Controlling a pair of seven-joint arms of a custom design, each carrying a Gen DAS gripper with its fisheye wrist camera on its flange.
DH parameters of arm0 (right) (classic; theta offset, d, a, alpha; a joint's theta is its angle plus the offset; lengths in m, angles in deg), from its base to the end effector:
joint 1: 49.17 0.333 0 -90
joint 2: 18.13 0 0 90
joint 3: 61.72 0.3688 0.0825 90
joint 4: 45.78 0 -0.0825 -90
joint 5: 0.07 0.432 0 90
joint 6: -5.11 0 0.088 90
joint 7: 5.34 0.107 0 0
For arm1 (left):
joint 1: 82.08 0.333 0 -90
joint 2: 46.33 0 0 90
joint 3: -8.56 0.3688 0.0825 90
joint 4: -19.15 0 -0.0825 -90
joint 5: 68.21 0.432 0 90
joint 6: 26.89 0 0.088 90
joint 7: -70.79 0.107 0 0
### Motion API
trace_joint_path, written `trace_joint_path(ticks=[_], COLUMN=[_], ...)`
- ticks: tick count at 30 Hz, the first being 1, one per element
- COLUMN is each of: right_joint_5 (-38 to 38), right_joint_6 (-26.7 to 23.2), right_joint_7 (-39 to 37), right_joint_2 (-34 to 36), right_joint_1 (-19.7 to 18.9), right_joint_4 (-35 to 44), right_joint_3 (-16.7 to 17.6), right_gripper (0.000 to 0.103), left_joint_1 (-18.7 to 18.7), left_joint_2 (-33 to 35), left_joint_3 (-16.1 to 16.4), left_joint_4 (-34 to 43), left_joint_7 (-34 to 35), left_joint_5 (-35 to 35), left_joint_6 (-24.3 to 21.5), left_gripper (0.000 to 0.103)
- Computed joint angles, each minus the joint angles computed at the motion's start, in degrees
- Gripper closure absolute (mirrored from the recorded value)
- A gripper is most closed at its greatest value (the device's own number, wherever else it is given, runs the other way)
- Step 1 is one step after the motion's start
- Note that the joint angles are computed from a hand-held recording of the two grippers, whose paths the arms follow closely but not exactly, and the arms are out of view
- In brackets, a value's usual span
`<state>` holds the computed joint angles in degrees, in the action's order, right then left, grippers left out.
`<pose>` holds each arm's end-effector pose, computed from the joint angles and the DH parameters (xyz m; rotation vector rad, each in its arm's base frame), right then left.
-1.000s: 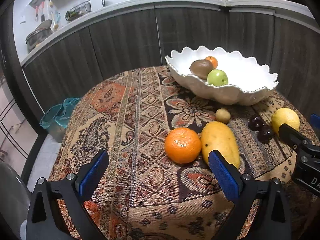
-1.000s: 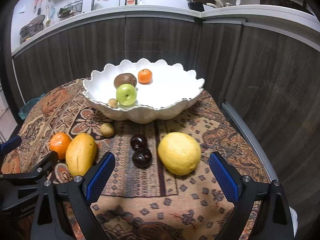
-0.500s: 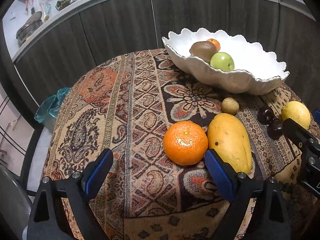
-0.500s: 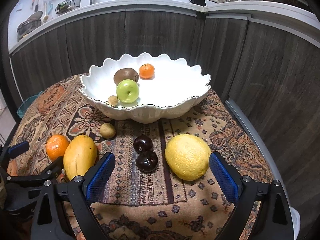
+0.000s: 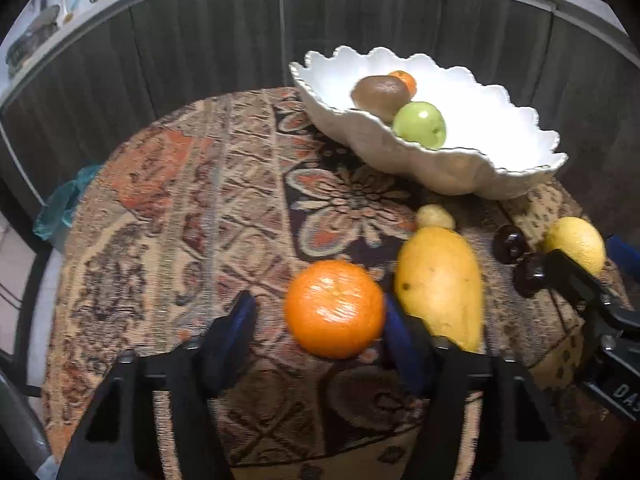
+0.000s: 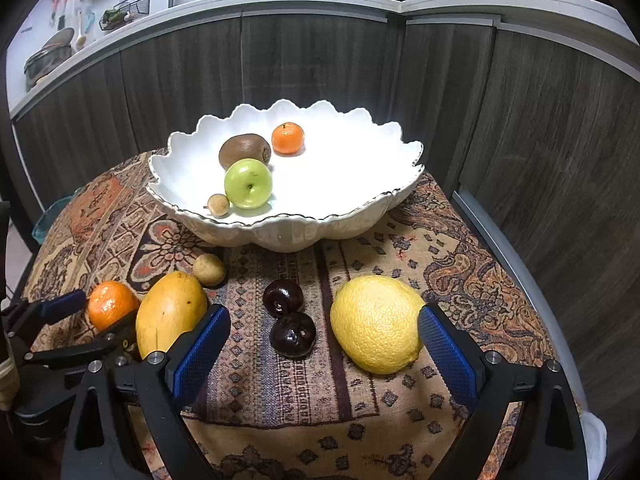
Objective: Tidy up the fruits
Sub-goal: 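Close the left tool on the orange while the right tool approaches the dark plum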
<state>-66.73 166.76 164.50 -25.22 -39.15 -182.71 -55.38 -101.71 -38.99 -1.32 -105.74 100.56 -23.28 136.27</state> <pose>0.4982 0.1948 0.4271 -1.7147 1.8476 -0.8257 0.5259 -0.3381 0.4029 -1.7318 2.0153 -0.7011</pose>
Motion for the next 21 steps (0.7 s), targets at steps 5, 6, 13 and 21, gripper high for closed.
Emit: trace_joint_path(ticks=[5,6,13,21], right_joint_5=[-0.45,-0.33,-1.97,-5.16], right_joint_6=[0.42,0.20,0.41,0.97], right_joint_7=[0.72,0.52,1.42,2.78], right_joint_2=[-0.36,-0.37,-0.53,-0.61], right_joint_1=[-0.35,-0.35,-0.38,-0.43], right_joint_4=[-0.55,-0.59,-0.71,-0.02], right_joint_3=[-0.17,-0.12,0.11,0.32], right_gripper=[0.007,0.007,0.007,0.023], left_joint_1=[-0.43,-0.42,-0.48,1.02], left_joint_2=[0.22,0.17,-1.15,-2.62], left_joint_3=[0.53,0.56,1.09,0.17], left_joint_4=[-0.27,-0.40,-2.11,-3.10], left_joint_7=[-1.19,-1.33,-4.43,-9.61], left_joint_5=[1.23,1.41,4.03,9.20], left_joint_6=[2.16,2.59,4.94,5.79], left_gripper=[0.058,0.058,0.058,0.058])
